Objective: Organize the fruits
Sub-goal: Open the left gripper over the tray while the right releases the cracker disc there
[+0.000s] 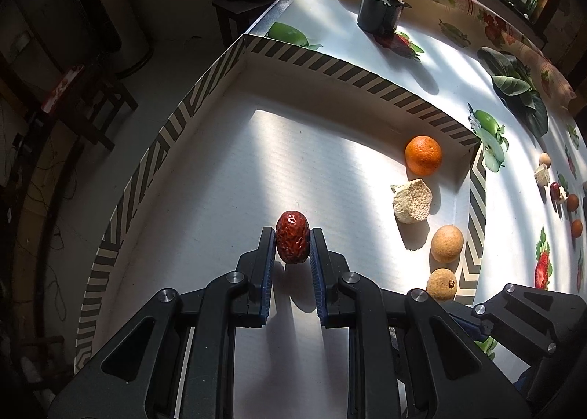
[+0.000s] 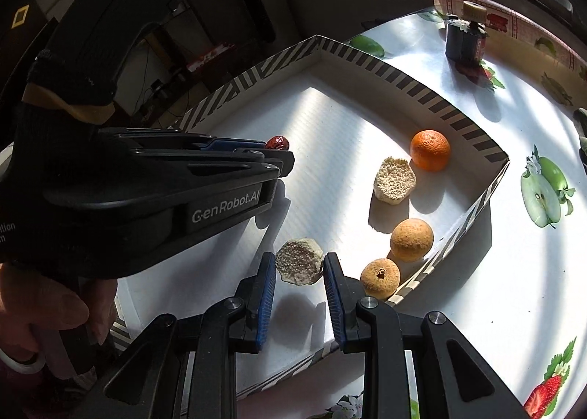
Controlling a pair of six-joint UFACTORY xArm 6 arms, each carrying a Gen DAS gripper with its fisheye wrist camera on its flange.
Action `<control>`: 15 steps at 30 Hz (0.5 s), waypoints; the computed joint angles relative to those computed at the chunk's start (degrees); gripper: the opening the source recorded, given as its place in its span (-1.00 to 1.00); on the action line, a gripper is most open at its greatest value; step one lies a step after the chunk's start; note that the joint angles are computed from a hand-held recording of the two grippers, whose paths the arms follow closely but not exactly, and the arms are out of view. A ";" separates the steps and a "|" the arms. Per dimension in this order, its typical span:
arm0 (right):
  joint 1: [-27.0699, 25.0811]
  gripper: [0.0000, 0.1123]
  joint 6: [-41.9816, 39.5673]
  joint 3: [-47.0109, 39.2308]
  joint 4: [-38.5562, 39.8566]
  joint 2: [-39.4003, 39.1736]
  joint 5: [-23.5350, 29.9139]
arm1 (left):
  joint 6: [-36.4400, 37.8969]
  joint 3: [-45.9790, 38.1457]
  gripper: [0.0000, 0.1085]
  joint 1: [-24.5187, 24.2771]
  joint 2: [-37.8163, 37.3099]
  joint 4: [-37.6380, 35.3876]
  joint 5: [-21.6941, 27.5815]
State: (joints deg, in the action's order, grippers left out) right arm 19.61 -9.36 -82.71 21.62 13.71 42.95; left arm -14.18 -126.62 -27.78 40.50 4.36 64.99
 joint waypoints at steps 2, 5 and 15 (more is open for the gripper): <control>0.24 -0.54 0.85 -0.59 -1.38 0.87 -0.33 | -0.47 -0.01 -0.67 0.15 0.05 0.01 0.35; 0.17 -0.54 0.93 -1.75 -1.30 2.21 0.37 | -0.63 0.19 -0.67 0.32 -0.01 -0.37 0.88; -0.14 -0.12 0.07 2.00 2.39 -1.41 -1.88 | -5.78 8.86 0.24 -0.18 -6.27 4.04 -4.16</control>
State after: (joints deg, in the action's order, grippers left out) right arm 19.47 -9.29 -80.71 24.02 12.30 41.07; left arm -19.96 -117.76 -27.96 34.23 8.40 60.83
